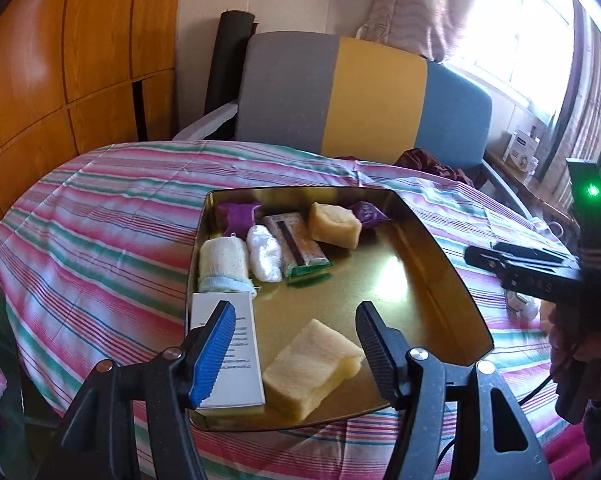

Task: Organize objects
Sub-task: 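Lower the purple candy packet into the tray and open the right gripper, then grasp the green medicine box with the left gripper while the right approaches the yellow sponge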

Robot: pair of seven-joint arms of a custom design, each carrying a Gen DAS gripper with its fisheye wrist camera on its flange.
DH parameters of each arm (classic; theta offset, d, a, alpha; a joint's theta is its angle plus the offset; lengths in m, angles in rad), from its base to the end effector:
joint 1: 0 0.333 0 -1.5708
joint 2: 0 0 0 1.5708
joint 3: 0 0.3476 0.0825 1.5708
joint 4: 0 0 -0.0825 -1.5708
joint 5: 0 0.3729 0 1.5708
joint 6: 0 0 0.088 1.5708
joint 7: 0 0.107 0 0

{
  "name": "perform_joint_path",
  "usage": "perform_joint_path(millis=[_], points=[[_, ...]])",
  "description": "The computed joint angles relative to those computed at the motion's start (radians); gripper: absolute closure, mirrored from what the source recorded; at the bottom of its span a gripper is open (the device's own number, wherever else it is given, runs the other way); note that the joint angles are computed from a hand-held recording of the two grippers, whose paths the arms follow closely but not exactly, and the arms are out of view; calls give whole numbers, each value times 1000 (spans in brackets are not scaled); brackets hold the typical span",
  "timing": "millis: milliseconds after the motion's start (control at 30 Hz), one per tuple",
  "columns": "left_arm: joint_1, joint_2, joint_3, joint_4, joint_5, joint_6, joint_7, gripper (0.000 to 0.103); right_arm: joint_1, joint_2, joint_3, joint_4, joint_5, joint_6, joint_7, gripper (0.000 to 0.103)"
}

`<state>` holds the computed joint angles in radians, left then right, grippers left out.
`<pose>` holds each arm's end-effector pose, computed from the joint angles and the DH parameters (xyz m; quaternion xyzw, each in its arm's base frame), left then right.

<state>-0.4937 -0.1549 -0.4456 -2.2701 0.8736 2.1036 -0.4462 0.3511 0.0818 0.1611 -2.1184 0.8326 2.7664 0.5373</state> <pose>0.3116 -0.3756 0.4680 -0.8140 0.4287 -0.2344 0.3141 0.5255 0.2569 0.4657 -0.8722 0.3326 -0.0929 0.3464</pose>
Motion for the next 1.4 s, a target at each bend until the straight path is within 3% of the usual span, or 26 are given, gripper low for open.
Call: perform_joint_path(millis=[533, 767, 867, 967, 1100, 1400], points=[[-55, 126, 19, 150, 46, -29, 121, 40, -143, -21, -112, -16, -54, 25, 63, 26], [-89, 201, 46, 242, 61, -31, 204, 40, -231, 61, -127, 51, -82, 109, 168, 23], [-103, 245, 62, 295, 66, -23, 251, 40, -272, 109, -130, 75, -105, 120, 282, 23], [-117, 287, 81, 343, 72, -2, 286, 40, -279, 141, -167, 107, -224, 94, 484, 23], [-134, 356, 111, 421, 68, 46, 354, 40, -347, 141, -128, 129, -174, 61, 542, 23], [-181, 537, 191, 627, -2, 184, 522, 40, -388, 155, -120, 149, -196, 28, 661, 22]])
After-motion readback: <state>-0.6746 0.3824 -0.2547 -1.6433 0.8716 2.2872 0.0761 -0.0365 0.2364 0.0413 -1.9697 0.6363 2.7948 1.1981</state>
